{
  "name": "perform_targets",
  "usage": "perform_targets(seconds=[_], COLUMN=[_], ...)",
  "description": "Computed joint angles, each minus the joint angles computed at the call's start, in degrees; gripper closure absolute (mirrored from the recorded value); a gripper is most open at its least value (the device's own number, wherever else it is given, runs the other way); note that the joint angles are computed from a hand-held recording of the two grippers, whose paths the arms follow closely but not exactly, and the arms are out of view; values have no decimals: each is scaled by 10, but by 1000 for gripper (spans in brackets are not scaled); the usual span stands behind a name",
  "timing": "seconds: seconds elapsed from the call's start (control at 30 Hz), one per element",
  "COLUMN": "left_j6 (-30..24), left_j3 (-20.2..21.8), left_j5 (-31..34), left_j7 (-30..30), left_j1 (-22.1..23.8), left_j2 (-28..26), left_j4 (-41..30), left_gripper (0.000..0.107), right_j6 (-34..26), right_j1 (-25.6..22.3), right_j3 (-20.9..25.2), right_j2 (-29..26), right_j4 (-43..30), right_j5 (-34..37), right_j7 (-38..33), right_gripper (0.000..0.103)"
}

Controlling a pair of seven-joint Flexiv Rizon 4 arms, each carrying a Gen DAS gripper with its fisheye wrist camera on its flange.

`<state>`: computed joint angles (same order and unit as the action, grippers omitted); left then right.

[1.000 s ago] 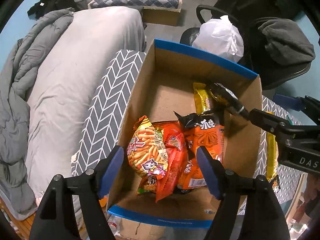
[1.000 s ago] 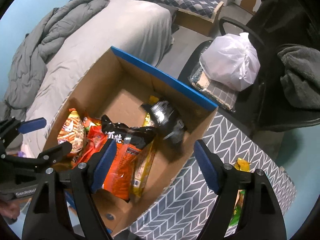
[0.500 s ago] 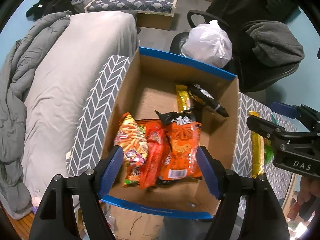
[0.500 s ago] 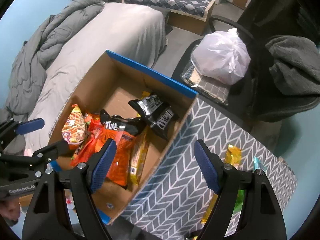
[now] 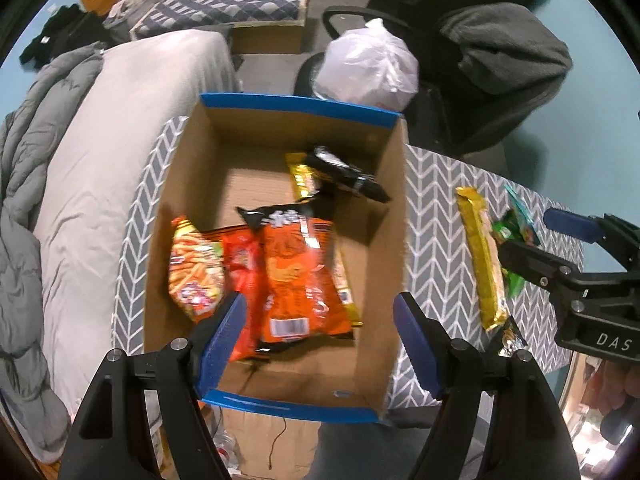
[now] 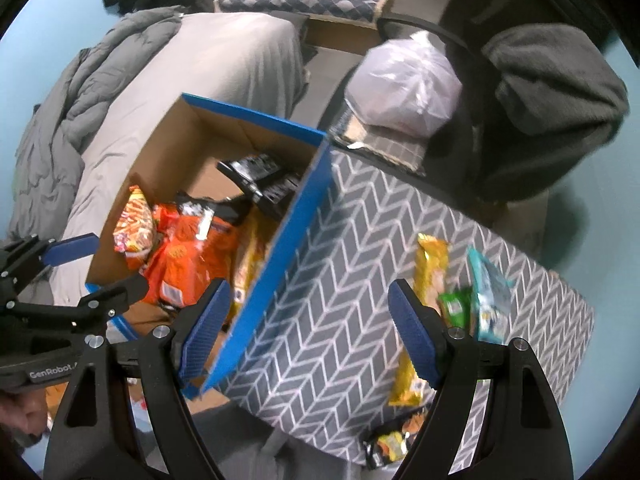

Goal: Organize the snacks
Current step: 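Move both grippers back from the box toward the remaining snacks, then grasp the black-yellow noodle packet with the right gripper while the left grasps the gold bar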

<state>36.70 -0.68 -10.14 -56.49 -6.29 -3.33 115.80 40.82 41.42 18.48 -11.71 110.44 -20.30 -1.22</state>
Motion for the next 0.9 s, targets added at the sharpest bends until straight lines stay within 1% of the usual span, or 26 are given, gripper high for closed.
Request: perform_targets(seconds=[0.23, 0.6, 0.77, 0.9], left_j6=[-6, -20, -28, -37], left_j3=[-11, -28, -35, -41], left_j5=[-2, 8, 12, 22], left_j7=[7, 35, 44, 42], left_j1=[-18, -53, -69, -80], left_j2=[10, 23, 23, 18], left_j4=[9, 28, 37, 40], left_gripper=[30, 30, 27, 27], right_j6=[13, 15, 22, 37], right_j1=[-1, 6, 18, 30], right_j3=[22, 75, 97, 111], right_j2=[58, 150, 178, 191], right_j4=[74, 182, 219, 242], right_j5=[29, 120, 159, 178], right_j7=[88, 222, 286, 339], right_gripper=[23, 23, 23, 23])
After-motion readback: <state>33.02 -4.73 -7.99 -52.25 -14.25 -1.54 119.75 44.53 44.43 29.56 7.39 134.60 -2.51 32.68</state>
